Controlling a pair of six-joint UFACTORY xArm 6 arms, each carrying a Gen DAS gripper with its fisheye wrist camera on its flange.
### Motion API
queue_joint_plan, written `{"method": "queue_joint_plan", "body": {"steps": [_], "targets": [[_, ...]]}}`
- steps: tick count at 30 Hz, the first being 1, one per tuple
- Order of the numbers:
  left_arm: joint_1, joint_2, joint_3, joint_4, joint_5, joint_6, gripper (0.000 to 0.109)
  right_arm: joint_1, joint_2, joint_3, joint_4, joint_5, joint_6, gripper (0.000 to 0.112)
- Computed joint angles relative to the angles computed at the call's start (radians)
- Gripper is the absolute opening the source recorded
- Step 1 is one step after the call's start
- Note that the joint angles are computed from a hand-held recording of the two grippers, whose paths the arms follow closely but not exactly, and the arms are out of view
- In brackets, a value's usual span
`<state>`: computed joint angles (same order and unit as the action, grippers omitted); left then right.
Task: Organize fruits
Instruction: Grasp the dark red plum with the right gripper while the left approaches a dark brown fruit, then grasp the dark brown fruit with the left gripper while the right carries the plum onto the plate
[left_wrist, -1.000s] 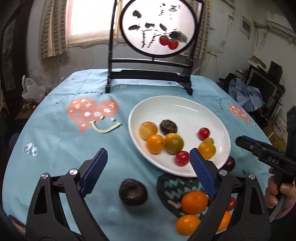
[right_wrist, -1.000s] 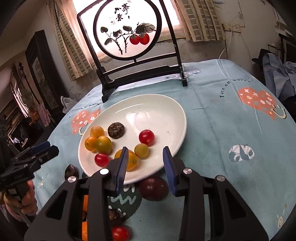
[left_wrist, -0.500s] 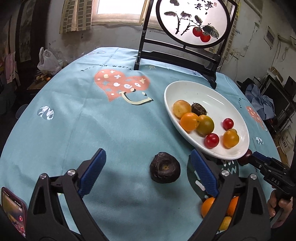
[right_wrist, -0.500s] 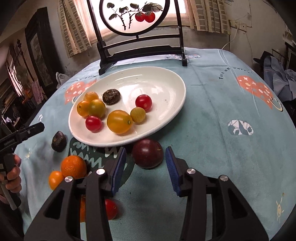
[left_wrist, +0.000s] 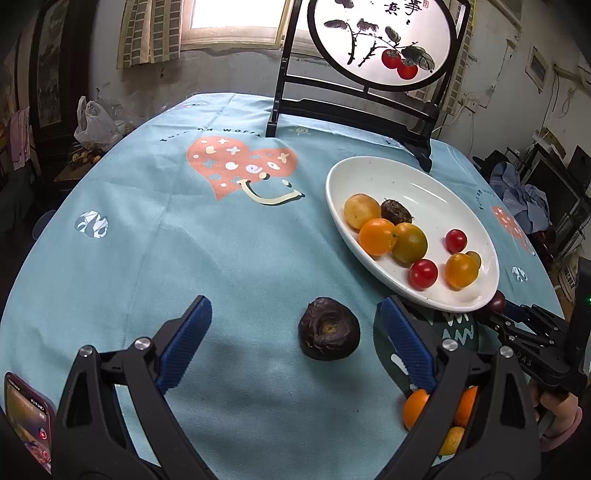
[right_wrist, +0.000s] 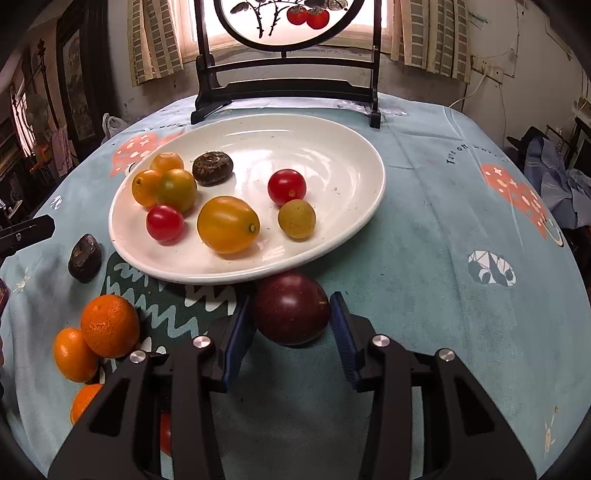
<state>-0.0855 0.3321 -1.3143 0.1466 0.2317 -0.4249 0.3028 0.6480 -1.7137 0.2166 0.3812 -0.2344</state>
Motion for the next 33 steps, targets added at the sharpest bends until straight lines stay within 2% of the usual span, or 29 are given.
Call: {"method": "queue_joint_plan", "body": {"steps": [3, 6, 8, 11, 14, 20, 23, 26, 31, 33], "targets": [[-0.002, 0.002, -0.003, 0.011, 0.007, 0.001, 0.095, -0.004, -0.017, 0.013, 0.036, 0.011, -0.024, 0.04], [-0.015, 0.013, -0.014, -0.035, 0.028, 0.075, 0.095, -0.016, -0.048, 0.027, 0.211, 0.054, -0.114, 0.04], [-0.026, 0.023, -0.024, -0.066, 0.039, 0.129, 0.094, -0.017, -0.071, 0.051, 0.275, 0.04, -0.149, 0.04], [-0.039, 0.045, -0.044, -0.077, 0.06, 0.179, 0.079, -0.014, -0.091, 0.082, 0.263, 0.0, -0.131, 0.04], [-0.05, 0.066, -0.065, -0.135, 0.088, 0.251, 0.067, -0.018, -0.09, 0.077, 0.283, 0.016, -0.132, 0.04], [-0.061, 0.094, -0.085, -0.061, 0.091, 0.226, 0.063, -0.017, -0.097, 0.087, 0.273, 0.005, -0.122, 0.04], [-0.059, 0.119, -0.114, -0.001, 0.125, 0.175, 0.054, -0.017, -0.1, 0.09, 0.279, 0.003, -0.128, 0.04], [-0.055, 0.117, -0.107, 0.072, 0.114, 0.119, 0.046, -0.018, -0.102, 0.091, 0.281, 0.003, -0.128, 0.04], [-0.054, 0.101, -0.09, 0.023, 0.102, 0.144, 0.045, -0.016, -0.125, 0.121, 0.305, -0.027, -0.151, 0.04], [-0.056, 0.08, -0.064, 0.012, 0.07, 0.146, 0.045, -0.013, -0.141, 0.138, 0.356, -0.044, -0.197, 0.04]]}}
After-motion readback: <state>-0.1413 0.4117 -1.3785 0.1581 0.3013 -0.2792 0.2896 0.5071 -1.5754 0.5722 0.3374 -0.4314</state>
